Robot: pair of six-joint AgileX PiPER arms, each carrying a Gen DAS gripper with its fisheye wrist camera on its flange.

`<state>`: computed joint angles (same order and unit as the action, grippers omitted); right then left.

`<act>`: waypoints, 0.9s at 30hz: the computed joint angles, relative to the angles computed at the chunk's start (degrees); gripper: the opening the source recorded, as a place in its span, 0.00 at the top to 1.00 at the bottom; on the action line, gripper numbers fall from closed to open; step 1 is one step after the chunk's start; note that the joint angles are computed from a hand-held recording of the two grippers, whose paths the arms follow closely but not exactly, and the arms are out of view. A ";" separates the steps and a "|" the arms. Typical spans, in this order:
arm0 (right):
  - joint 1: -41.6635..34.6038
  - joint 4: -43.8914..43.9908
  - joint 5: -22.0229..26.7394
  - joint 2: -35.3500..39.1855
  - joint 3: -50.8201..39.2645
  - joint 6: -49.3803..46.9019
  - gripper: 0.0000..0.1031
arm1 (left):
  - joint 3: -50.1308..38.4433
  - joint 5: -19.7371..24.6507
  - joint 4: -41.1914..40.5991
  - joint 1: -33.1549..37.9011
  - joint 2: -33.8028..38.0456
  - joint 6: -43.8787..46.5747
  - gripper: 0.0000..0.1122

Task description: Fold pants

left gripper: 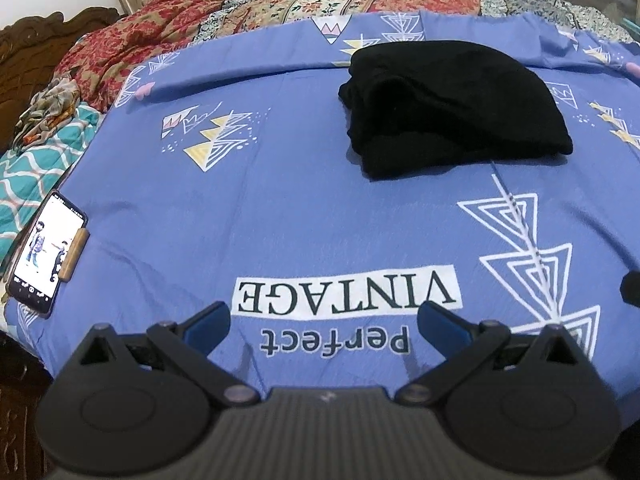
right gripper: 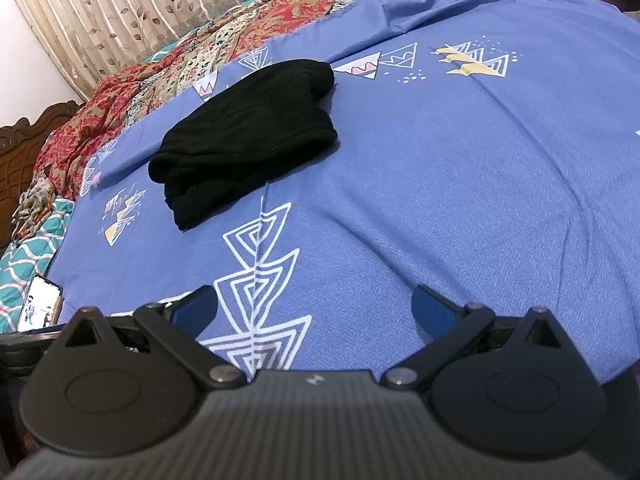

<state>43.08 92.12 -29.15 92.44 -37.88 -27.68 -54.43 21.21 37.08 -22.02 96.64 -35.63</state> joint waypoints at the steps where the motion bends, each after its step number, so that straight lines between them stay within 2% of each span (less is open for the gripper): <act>1: 0.01 0.07 -0.01 -0.03 -0.02 -0.03 0.00 | 0.06 0.09 0.42 -0.11 0.00 -0.34 0.08; 27: 1.28 -0.85 -1.91 0.08 0.10 1.45 0.00 | 0.34 0.86 4.85 -1.12 0.55 -3.22 0.08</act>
<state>44.36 91.27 -31.06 92.51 -37.77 -26.23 -54.09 22.06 41.93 -23.14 97.19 -38.86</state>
